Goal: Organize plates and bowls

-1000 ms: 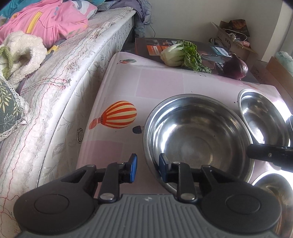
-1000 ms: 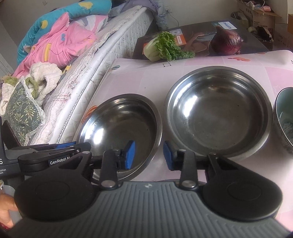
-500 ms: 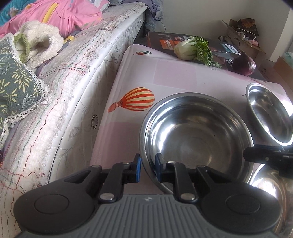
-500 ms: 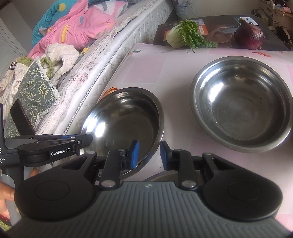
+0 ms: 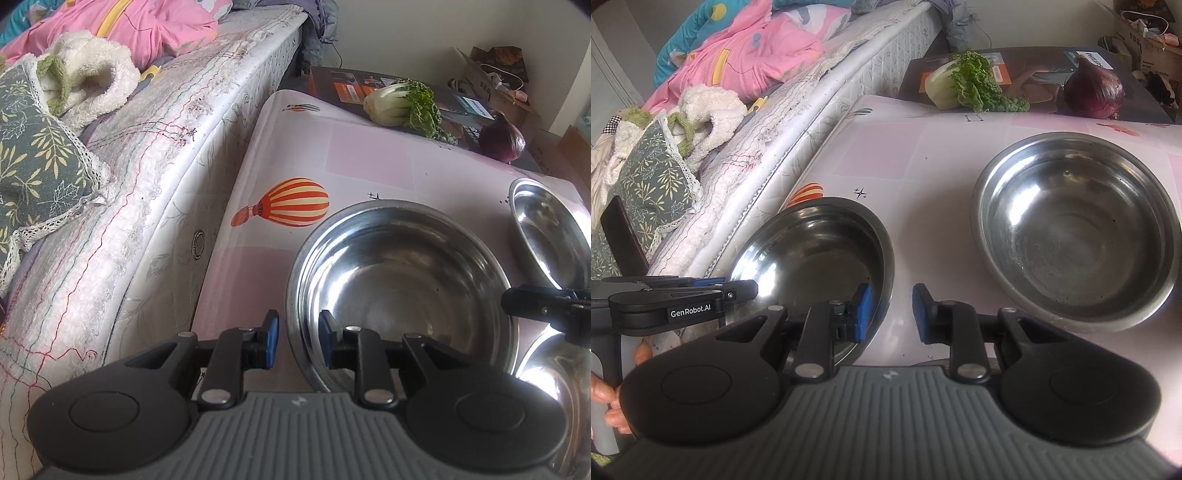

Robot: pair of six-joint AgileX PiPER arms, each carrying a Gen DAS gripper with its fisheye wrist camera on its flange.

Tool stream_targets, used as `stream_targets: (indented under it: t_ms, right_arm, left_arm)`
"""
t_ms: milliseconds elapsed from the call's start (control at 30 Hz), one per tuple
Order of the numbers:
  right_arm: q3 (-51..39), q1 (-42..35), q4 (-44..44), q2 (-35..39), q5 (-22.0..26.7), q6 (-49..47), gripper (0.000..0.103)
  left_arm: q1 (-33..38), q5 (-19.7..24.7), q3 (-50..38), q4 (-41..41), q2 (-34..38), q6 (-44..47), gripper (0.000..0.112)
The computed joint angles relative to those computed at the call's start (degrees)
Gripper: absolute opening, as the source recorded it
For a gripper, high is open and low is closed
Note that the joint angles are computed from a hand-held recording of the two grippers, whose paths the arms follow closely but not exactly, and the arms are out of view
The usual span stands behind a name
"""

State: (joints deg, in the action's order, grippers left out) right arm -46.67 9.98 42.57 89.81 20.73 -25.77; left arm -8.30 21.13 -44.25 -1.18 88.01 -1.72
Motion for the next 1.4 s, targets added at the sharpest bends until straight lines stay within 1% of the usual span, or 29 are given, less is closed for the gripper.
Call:
stream_targets:
  t_ms: [33, 100, 167, 300, 433, 500, 567, 733, 900, 1033, 1133, 1300, 1400]
  right_arm:
    - [-0.3, 0.1, 0.2, 0.3, 0.1, -0.2, 0.019]
    - [-0.6, 0.5, 1.2, 0.6, 0.2, -1.0, 0.014]
    - [-0.6, 1.5, -1.7, 0.3, -0.8, 1.9, 0.014]
    - [-0.8, 1.2, -0.4, 0.7, -0.6, 0.7, 0.014]
    - [-1.3, 1.7, -1.4, 1.4, -1.0, 1.9, 0.013]
    - [-1.4, 2.1, -1.9, 1.7, -1.3, 2.7, 0.014]
    - [-1.5, 2.4, -2.4, 1.4, -1.3, 3.7, 0.014]
    - [-1.7, 1.9, 0.6, 0.1, -0.6, 0.5, 0.014]
    - [-2.3, 2.9, -1.1, 1.6, -1.1, 2.2, 0.014]
    - [-1.7, 3.2, -0.3, 2.3, -1.3, 1.6, 0.014]
    - [-1.6, 3.6, -2.2, 2.2, -1.6, 3.5, 0.014]
    - [-1.7, 4.2, -3.4, 2.5, -1.6, 4.7, 0.014]
    - [-1.8, 5.1, -6.1, 2.4, -2.3, 7.5, 0.015]
  left_arm:
    - [0.1, 0.1, -0.2, -0.6, 0.3, 0.6, 0.024]
    - [0.3, 0.5, -0.5, -2.1, 0.5, 1.7, 0.02]
    - [-0.2, 0.4, 0.0, -0.4, -0.2, -0.1, 0.02]
    - [0.0, 0.7, -0.1, -1.3, 0.0, 1.2, 0.02]
    - [-0.5, 1.8, -1.2, -0.2, 1.7, 0.3, 0.02]
    - [-1.4, 2.0, -1.4, 2.3, 2.2, -2.5, 0.023]
    - [-2.0, 2.3, -1.3, 4.8, 1.7, -5.4, 0.023]
    - [0.0, 2.8, -0.7, 0.2, -0.7, -0.9, 0.023]
    - [-0.1, 3.3, -1.1, 2.4, 0.7, -3.2, 0.023]
    - [0.3, 3.1, -0.6, 0.7, 1.3, -1.3, 0.023]
    - [-0.3, 3.0, -0.1, 2.2, 1.0, -2.3, 0.024]
    - [-0.4, 3.0, 0.1, 2.4, 0.9, -2.4, 0.025]
    - [-0.8, 3.0, 0.1, 3.3, 1.0, -3.4, 0.027]
